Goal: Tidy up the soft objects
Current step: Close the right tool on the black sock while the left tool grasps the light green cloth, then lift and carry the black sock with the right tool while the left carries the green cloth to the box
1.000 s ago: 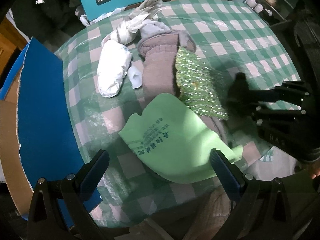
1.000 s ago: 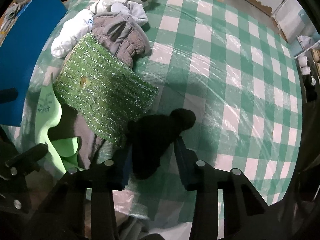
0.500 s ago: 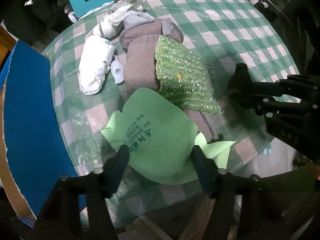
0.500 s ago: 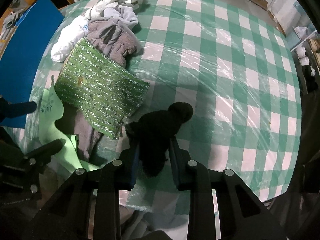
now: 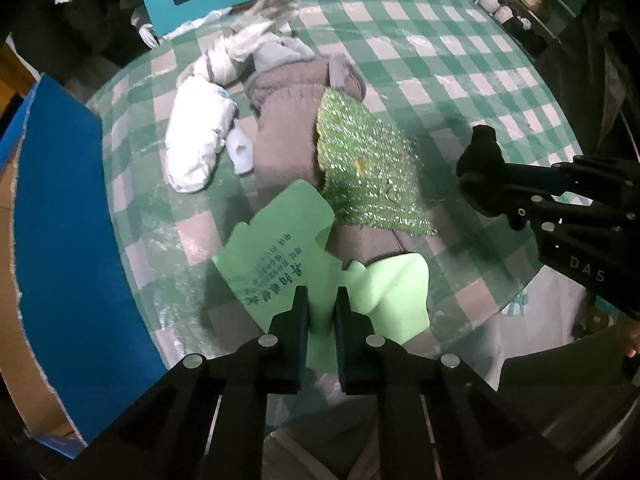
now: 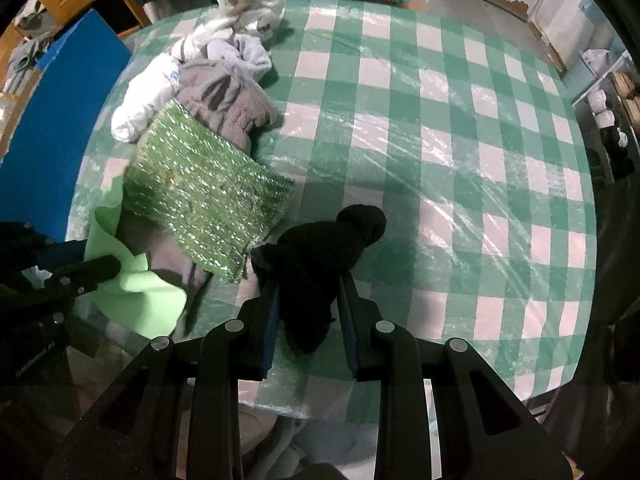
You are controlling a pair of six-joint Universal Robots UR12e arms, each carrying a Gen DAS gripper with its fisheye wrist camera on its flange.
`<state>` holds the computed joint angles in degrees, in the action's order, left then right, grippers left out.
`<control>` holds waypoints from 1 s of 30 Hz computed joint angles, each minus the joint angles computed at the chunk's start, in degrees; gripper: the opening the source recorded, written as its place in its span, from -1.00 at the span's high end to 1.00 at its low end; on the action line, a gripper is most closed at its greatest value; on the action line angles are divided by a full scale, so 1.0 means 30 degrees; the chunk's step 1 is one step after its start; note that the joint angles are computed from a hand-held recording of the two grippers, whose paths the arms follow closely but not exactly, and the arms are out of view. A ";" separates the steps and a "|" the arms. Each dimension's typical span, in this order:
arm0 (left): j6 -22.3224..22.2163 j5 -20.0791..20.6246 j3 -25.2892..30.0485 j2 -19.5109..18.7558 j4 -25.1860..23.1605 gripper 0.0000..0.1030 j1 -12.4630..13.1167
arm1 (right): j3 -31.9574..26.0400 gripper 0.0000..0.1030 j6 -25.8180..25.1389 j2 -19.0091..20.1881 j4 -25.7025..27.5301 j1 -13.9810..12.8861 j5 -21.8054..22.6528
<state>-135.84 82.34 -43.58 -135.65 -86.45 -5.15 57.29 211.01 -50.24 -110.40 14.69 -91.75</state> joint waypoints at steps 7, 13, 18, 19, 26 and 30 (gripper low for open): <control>0.0135 -0.0471 -0.0107 0.0203 0.0463 0.84 0.0175 | -0.0381 0.49 -0.0082 -0.0004 -0.0309 0.0102 -0.0631; 0.0167 -0.0805 -0.0121 0.0325 0.0525 0.90 0.0311 | -0.0172 0.49 -0.0066 -0.0253 -0.0744 0.0292 -0.1236; 0.0056 -0.1384 0.0026 0.0430 0.0794 0.90 0.0457 | -0.0237 0.49 -0.0139 -0.0279 -0.1103 0.0357 -0.1529; -0.0019 -0.1493 0.0087 0.0442 0.0872 0.90 0.0490 | -0.0249 0.49 -0.0172 -0.0291 -0.1155 0.0370 -0.1586; -0.0300 -0.2167 0.0390 0.0519 0.1495 0.90 0.0636 | -0.0512 0.49 -0.0391 -0.0293 -0.1456 0.0477 -0.1914; -0.0367 -0.2300 0.0398 0.0607 0.2180 0.90 0.0680 | -0.0792 0.49 -0.0603 -0.0250 -0.1672 0.0570 -0.2238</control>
<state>-136.94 75.43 -42.38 -133.83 -79.92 -3.11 54.91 209.20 -50.99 -115.41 16.40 -98.46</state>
